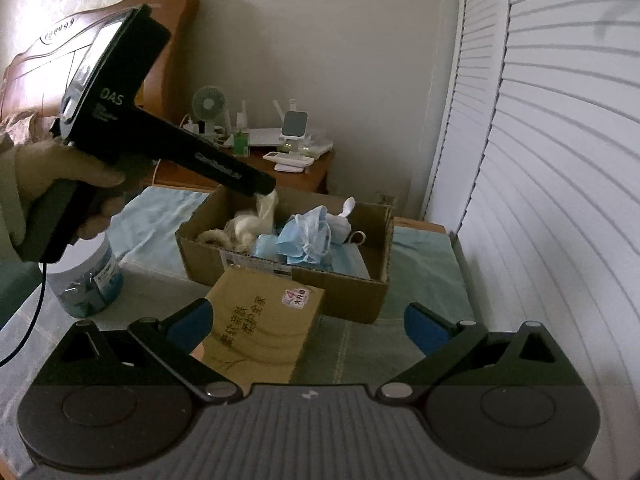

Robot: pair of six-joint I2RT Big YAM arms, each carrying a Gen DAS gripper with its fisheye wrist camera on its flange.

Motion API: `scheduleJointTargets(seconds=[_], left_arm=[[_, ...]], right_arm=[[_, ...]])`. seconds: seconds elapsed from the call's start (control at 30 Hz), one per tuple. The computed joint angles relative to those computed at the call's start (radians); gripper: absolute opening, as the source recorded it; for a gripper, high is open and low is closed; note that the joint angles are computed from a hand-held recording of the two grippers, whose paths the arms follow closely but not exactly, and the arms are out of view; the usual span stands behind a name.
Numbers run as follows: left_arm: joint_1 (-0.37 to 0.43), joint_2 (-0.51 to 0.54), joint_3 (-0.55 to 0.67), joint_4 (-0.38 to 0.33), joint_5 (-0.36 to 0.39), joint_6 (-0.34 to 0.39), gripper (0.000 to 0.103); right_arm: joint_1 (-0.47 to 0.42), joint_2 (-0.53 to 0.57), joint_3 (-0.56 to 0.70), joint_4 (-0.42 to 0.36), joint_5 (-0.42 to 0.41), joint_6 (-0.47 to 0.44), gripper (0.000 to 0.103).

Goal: Organize soft objects

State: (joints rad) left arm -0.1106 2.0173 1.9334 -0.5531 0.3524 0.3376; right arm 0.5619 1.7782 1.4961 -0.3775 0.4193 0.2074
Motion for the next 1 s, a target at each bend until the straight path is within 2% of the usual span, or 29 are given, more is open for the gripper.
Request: scheduleJointTargets(seconds=[0.1,0.2,0.3,0.37,0.43,0.5,0.57,0.67,0.7,0.77,1.0], left_arm=[[0.007,-0.046,-0.067,0.049,-0.007,-0.021,0.102],[0.011,-0.124,-0.190,0.147,-0.052,-0.021,0.102],[0.009,-0.215,-0.337,0.258,-0.126,-0.027,0.102],[0.009,-0.268,-0.409,0.286,-0.153,-0.022,0.102],[0.005,-0.312,-0.455,0.261,-0.189,-0.037,0.102],[0.000,-0.346,-0.473,0.202,-0.219,-0.064,0.102],[0.003,-0.366,-0.468,0.116,-0.229,-0.111,0.102],[0.013,-0.364,-0.420,-0.039,-0.202,-0.163,0.102],[0.015,-0.373,-0.426,-0.064,-0.197,-0.177,0.102],[0.018,-0.383,-0.428,-0.087,-0.187,-0.185,0.102],[0.009,-0.420,-0.455,-0.076,-0.226,-0.210,0.102]], right_arm=[[0.001,-0.009,-0.008,0.000,0.007,0.009,0.103],[0.004,-0.015,-0.008,-0.011,0.020,0.028,0.103],[0.011,-0.009,0.020,-0.077,0.062,0.080,0.103],[0.012,0.000,0.051,-0.146,0.090,0.141,0.103],[0.012,0.013,0.087,-0.219,0.110,0.205,0.103],[0.014,0.026,0.122,-0.290,0.118,0.268,0.103],[0.019,0.029,0.138,-0.327,0.125,0.312,0.103],[0.029,0.022,0.144,-0.353,0.133,0.346,0.103],[0.032,0.017,0.142,-0.354,0.134,0.352,0.103],[0.039,0.009,0.140,-0.356,0.137,0.356,0.103],[0.048,-0.006,0.137,-0.357,0.152,0.365,0.103]])
